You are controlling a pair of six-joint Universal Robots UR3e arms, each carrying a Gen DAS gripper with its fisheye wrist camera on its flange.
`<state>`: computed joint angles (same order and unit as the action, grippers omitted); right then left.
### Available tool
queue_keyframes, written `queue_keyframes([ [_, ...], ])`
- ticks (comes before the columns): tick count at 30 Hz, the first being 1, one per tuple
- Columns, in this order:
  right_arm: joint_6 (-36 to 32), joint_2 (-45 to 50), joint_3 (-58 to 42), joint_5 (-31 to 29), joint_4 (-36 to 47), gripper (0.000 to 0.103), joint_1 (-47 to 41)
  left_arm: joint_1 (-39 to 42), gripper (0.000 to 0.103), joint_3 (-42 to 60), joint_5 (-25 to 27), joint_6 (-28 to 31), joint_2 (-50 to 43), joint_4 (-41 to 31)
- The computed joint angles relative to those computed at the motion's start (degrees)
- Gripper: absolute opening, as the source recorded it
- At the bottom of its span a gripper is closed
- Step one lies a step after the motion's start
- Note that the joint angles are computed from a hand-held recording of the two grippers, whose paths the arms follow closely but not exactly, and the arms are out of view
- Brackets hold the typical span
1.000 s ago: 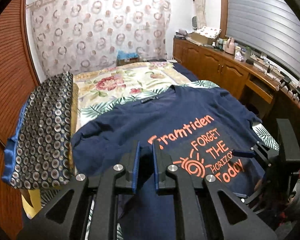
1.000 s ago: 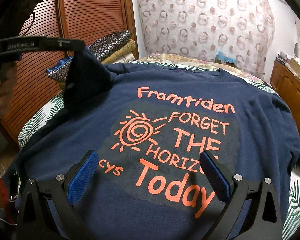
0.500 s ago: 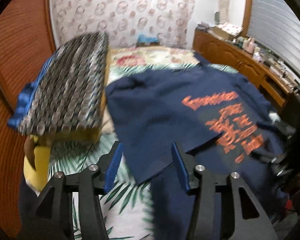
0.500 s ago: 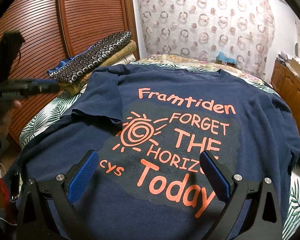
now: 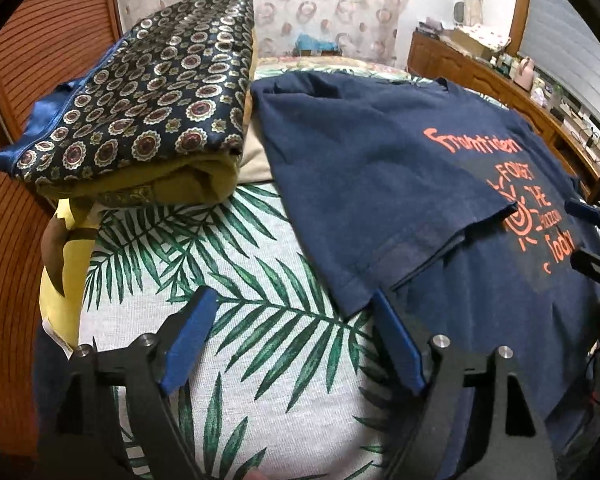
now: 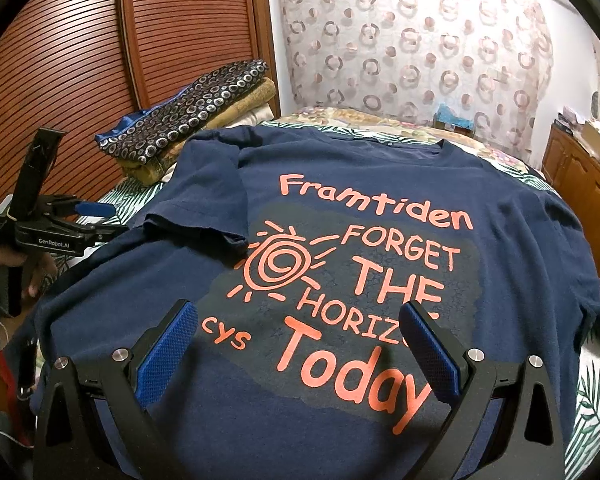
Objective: Fold small clothes
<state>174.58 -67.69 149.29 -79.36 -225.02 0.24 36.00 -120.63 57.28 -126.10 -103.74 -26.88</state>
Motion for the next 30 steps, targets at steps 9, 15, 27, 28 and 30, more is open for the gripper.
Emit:
queue_keyframes([
  [9,-1.78,-4.03,-1.72,4.16,7.61,0.095,-1.54,2.33,0.081,-4.37,-3.30,0.20,-0.16,6.22],
  [15,-3.87,-5.76,-9.69,4.90,16.65,0.087,1.67,3.98,0.081,-6.27,-3.24,1.59,1.39,6.03],
  [27,-8.44,8.34,-40.76,8.69,39.83,0.066,9.68,19.04,0.082,-7.56,-12.85,8.23,13.21,-9.02],
  [28,-8.76,9.79,-43.65,8.91,41.62,0.066,10.39,19.92,0.082,-7.58,-13.44,8.56,14.28,-9.68],
  [30,-9.62,12.28,-48.63,8.70,44.93,0.066,11.93,20.78,0.082,-7.52,-14.19,8.64,15.51,-10.64],
])
